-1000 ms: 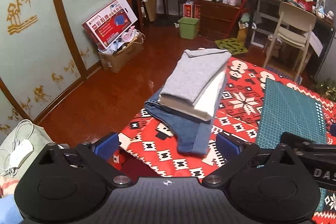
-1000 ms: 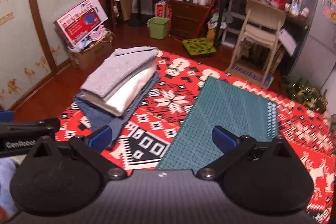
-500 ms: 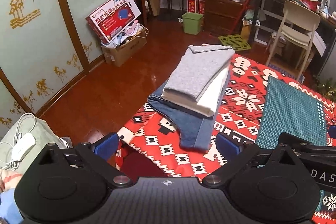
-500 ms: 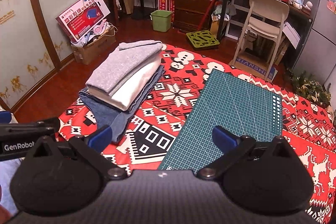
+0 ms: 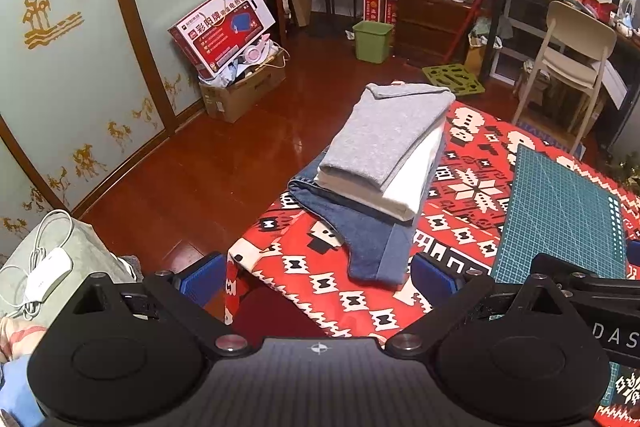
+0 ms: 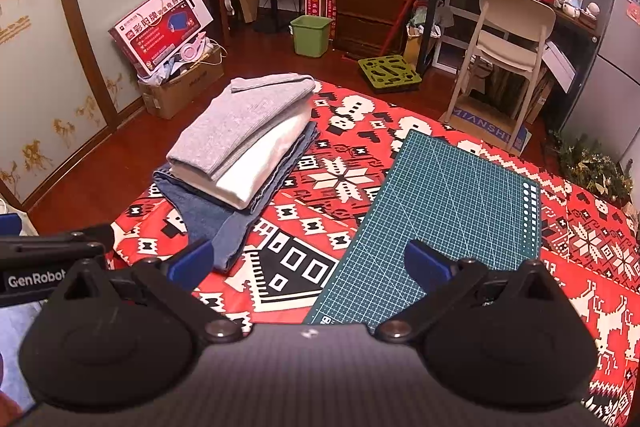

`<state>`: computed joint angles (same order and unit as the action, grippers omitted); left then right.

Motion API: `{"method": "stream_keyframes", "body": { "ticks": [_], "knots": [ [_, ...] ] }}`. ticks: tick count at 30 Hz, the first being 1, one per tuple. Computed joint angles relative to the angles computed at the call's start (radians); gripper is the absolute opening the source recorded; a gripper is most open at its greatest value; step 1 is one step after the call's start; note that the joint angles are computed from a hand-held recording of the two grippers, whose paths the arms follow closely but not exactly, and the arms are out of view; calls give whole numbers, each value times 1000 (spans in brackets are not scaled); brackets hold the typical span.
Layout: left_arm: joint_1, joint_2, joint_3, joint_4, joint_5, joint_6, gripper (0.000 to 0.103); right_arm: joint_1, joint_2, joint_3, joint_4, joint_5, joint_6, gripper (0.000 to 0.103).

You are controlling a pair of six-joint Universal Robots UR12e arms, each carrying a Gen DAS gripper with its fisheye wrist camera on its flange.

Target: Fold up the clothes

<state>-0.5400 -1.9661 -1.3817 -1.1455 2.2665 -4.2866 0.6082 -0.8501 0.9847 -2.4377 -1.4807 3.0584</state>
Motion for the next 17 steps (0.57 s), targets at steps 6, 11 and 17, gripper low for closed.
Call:
{"method": "stream_keyframes", "body": {
  "ticks": [6, 11, 17],
  "knots": [
    [1, 1, -1, -1, 1, -5, 100, 2, 2, -5, 2, -3, -7, 102],
    [2, 2, -1, -5, -1, -9, 100, 3, 1, -7, 4, -3, -10, 102],
    [2, 4, -3, -7, 0, -16, 99, 2, 1, -9, 9, 3, -10, 102]
  ]
}}
